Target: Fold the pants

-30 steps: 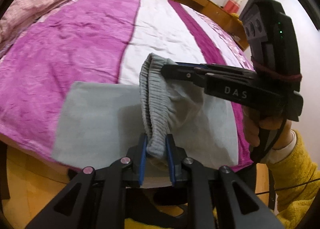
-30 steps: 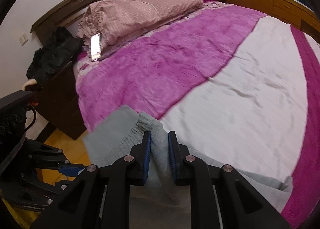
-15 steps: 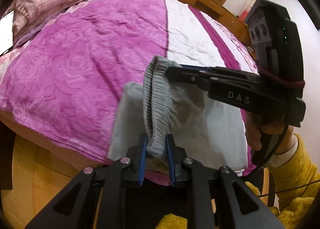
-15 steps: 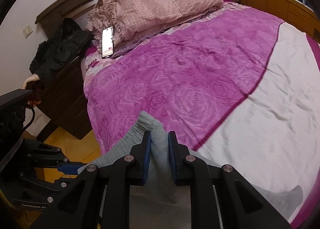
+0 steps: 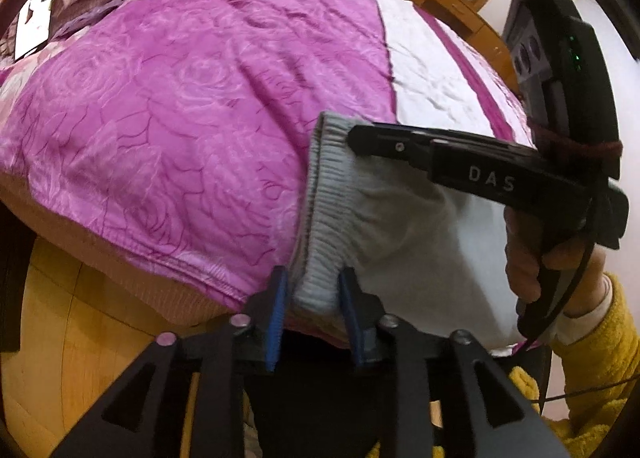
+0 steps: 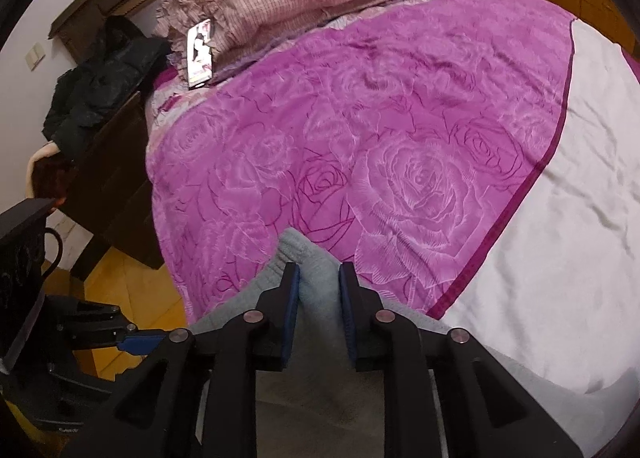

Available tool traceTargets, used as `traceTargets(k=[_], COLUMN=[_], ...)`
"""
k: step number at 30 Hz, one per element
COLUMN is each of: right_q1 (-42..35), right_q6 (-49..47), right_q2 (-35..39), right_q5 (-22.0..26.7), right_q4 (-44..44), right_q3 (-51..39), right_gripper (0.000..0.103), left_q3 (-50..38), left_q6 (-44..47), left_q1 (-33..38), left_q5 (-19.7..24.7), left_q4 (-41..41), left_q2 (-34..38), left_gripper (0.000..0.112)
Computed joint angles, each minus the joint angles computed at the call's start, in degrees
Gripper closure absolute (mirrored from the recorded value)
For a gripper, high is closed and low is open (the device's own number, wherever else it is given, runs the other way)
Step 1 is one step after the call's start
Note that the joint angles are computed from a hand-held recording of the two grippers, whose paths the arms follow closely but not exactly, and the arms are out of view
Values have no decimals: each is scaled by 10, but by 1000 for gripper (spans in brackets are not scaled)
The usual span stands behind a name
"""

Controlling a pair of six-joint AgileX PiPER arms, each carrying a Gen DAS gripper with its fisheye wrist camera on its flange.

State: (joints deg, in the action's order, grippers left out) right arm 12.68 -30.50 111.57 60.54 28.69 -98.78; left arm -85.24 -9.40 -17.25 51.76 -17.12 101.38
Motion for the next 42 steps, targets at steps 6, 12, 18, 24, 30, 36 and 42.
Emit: traceTargets(k=[6, 12, 18, 24, 30, 36, 42], right_q1=[-27, -90, -186, -284, -350, -356, -353], right_q6=[14, -12, -31, -1, 24, 17, 40], right_q2=[-2, -62, -121, -151, -141, -121, -62], right_q5=[33, 44, 51, 58, 51, 14, -30], right_q4=[38, 73, 65, 30, 36, 60, 63], right_q3=[-14, 31, 91, 133, 164, 173, 162], right_gripper=[85, 77, 77, 76, 76, 77, 77], left_q3=[-2, -33, -74, -178, -283, -357, -353], left_q6=[-14, -78, -96, -104, -128, -121, -93], left_q1=[2, -34, -56, -76, -88, -86, -66], left_q5=[26, 63, 65, 72, 87, 109, 93], left_q4=[9, 107, 149, 140, 144, 181, 148], left_q2=[-19, -38, -32, 52, 146, 218, 235], left_gripper=[77, 77, 77, 77, 84, 87, 89])
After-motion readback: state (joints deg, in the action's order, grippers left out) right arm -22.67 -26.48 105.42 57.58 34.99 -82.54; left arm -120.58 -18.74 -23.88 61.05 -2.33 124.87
